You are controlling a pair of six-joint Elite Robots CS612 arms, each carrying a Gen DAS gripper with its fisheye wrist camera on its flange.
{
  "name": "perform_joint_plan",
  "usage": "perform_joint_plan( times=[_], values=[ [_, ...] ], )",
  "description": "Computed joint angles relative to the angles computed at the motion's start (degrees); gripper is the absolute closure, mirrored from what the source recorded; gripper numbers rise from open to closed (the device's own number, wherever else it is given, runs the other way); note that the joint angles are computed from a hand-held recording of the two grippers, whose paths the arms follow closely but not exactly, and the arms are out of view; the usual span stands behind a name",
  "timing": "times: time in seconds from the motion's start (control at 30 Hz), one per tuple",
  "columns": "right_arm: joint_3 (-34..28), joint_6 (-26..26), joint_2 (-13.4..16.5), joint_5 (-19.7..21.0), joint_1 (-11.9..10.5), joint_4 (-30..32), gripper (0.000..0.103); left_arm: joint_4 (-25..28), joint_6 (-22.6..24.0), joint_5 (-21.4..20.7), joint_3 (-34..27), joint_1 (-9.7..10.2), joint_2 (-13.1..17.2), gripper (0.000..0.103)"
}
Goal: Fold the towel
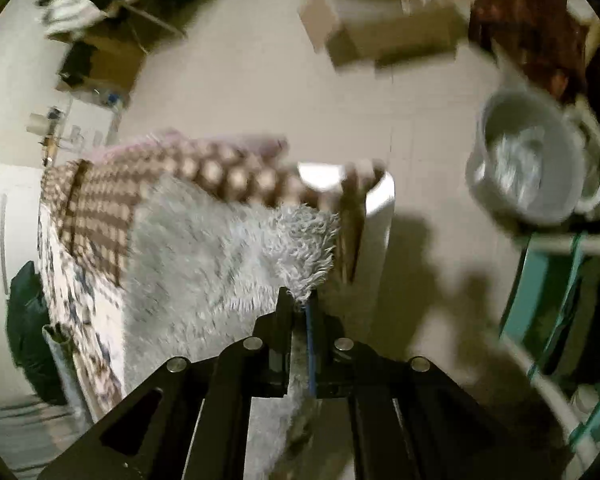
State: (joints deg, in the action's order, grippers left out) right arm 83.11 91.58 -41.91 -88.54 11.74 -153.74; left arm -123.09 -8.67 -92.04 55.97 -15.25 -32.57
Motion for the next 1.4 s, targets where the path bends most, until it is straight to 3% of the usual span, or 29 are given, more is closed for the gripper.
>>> perform_joint_plan(
  times=[0.1,0.27,0.4,0.57,0.6,0.67,0.83,0.9,0.97,1.03,1.1,1.23,1.27,1.3,1.4],
  values=[
    [2.49,4.49,0.00,1.89,-0.16,-3.83,0.063,2.16,1.74,0.25,-3.17,-0.46,1.98,0.021],
    [0.13,2.23,0.20,0.77,0.44,-4.17,0.062,5.84,0.53,0.32,-10.68,-0.42,6.32,0.021],
    [-7.39,-0.94,4.89,7.66,-0.69,-9.36,0.061,8.34,0.70,3.48,-18.57,-1.15,11.30,0.021],
    [-22.01,-4.46,12.87,12.94,-2.00,1.41,0.061,12.16,0.82,5.74,-26.76,-1.55,16.35,0.019],
    [-24.74,-4.81,14.29,13.63,-2.16,4.93,0.072,11.92,0.84,5.95,-27.39,-1.59,16.75,0.019],
    [-27.99,-5.51,15.43,10.99,-1.92,10.49,0.095,12.23,0.72,5.92,-29.35,-1.58,17.79,0.019],
    [-32.14,-12.02,15.69,4.14,-0.86,14.47,0.098,16.86,0.15,4.91,-37.61,-1.20,21.61,0.019],
    [-32.50,-13.23,16.12,5.76,-1.19,13.77,0.097,18.07,-0.02,5.08,-39.70,-1.33,22.46,0.019],
    [-31.58,-13.27,16.60,12.14,-2.14,11.30,0.090,15.87,-0.20,5.00,-35.79,-1.24,20.09,0.019],
    [-27.91,-13.75,15.24,14.77,-2.60,6.63,0.069,11.41,0.28,4.64,-28.06,-1.34,15.72,0.019],
    [-19.35,-13.46,10.69,10.09,-2.04,-1.04,0.046,7.69,1.28,4.48,-22.00,-1.88,12.10,0.019],
    [-5.57,-9.85,3.39,0.22,-0.57,-8.63,0.021,3.88,3.70,3.49,-11.41,-2.68,6.46,0.018],
    [-2.50,-8.28,2.43,-0.81,-0.34,-11.48,0.007,4.29,4.04,2.85,-9.55,-2.86,5.72,0.018],
    [0.23,-6.75,2.19,-0.71,-0.17,-14.56,0.000,4.68,4.20,2.52,-8.64,-3.00,5.44,0.018],
    [3.87,-4.71,3.35,3.15,-0.45,-20.55,0.000,5.06,4.52,2.53,-4.89,-3.52,4.84,0.018]
  ],
)
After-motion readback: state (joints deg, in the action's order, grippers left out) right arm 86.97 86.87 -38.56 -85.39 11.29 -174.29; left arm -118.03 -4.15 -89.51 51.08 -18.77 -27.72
